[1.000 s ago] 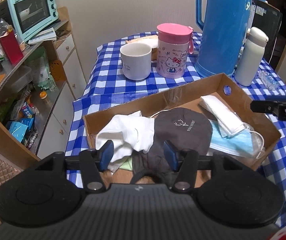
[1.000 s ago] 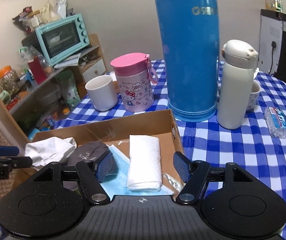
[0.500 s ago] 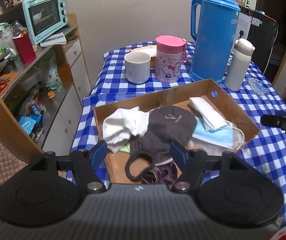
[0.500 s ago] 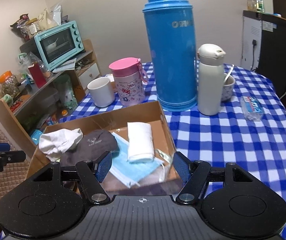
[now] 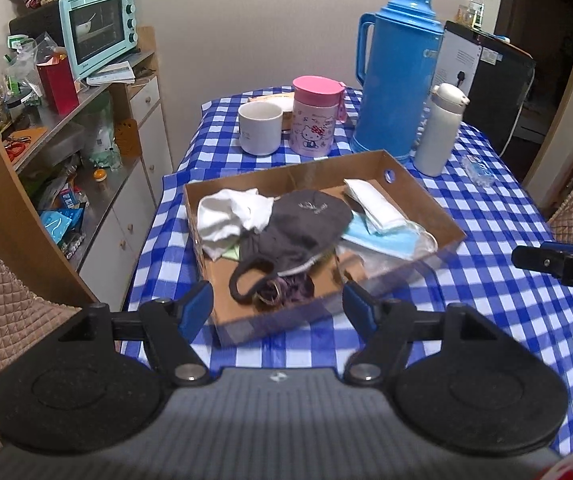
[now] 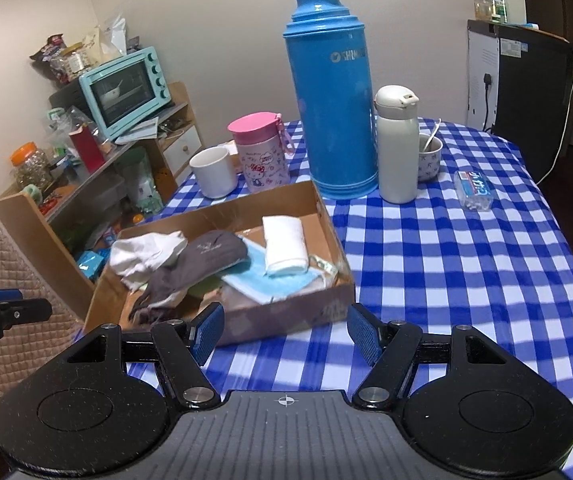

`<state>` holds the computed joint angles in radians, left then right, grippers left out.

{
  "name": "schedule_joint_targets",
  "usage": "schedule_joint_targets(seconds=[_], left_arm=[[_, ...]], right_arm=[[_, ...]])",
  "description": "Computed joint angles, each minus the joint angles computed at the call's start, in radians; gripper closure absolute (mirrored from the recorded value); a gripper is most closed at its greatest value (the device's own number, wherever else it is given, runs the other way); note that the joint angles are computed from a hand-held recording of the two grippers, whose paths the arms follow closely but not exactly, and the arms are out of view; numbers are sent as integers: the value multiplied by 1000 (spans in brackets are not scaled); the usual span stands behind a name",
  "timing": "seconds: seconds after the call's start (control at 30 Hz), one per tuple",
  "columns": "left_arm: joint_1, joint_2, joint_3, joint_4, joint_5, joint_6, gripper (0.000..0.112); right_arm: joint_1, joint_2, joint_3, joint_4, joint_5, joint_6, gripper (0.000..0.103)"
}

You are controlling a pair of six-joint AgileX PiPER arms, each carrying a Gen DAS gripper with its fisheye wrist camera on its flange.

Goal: Organize soft objects
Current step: 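Move both tools back over the yellow towel and brown hair tie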

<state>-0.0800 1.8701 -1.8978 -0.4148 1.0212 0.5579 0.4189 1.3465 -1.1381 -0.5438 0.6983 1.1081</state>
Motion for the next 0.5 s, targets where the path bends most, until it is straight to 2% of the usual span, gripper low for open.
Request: schedule_joint_targets(seconds=[0.5], left_arm=[[41,-263,345,-48,1,99,43]], right_arm=[[331,-150,85,-131,207,246,35]])
